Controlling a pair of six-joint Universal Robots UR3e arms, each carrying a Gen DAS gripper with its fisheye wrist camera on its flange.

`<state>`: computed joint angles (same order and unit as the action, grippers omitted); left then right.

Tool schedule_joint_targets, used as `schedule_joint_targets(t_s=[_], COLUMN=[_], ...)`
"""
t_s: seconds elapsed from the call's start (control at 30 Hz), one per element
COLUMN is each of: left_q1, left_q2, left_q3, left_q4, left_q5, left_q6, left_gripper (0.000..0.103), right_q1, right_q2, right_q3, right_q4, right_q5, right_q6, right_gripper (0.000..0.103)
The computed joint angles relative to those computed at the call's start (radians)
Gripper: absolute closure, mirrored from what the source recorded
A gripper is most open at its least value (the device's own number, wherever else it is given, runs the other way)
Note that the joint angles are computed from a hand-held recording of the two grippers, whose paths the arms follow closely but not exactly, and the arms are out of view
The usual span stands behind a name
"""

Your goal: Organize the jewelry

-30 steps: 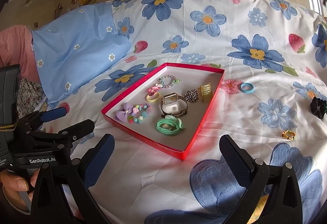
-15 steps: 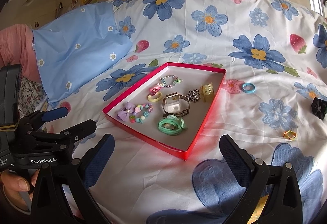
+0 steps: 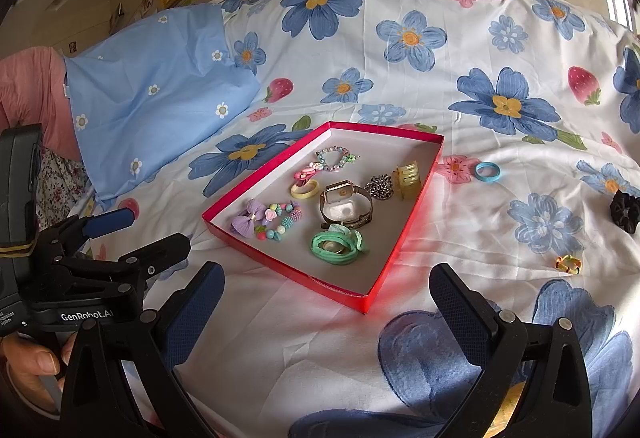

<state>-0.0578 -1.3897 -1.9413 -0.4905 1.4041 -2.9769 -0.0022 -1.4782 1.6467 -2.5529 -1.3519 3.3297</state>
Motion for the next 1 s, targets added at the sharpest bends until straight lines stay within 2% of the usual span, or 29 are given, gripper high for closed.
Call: schedule_joint_targets(t_s=[0.87, 1.0], left_q1=[-0.007, -0.022], left_q2=[-0.001, -0.019], left_q3=[-0.001, 0.005], left_q4=[0.003, 0.013], left_q5=[0.007, 0.029], left_q6=[-0.004, -0.008], left_gripper=[0.001, 0.001], right_q1=[0.003, 0.014], right_q2=[0.005, 0.011], right_q3=[-0.009, -0.014], right_q4=[0.004, -0.002], right_q5=[0.000, -0.007], right_q6=[0.001, 0.009], right_gripper=[0.000, 0.000])
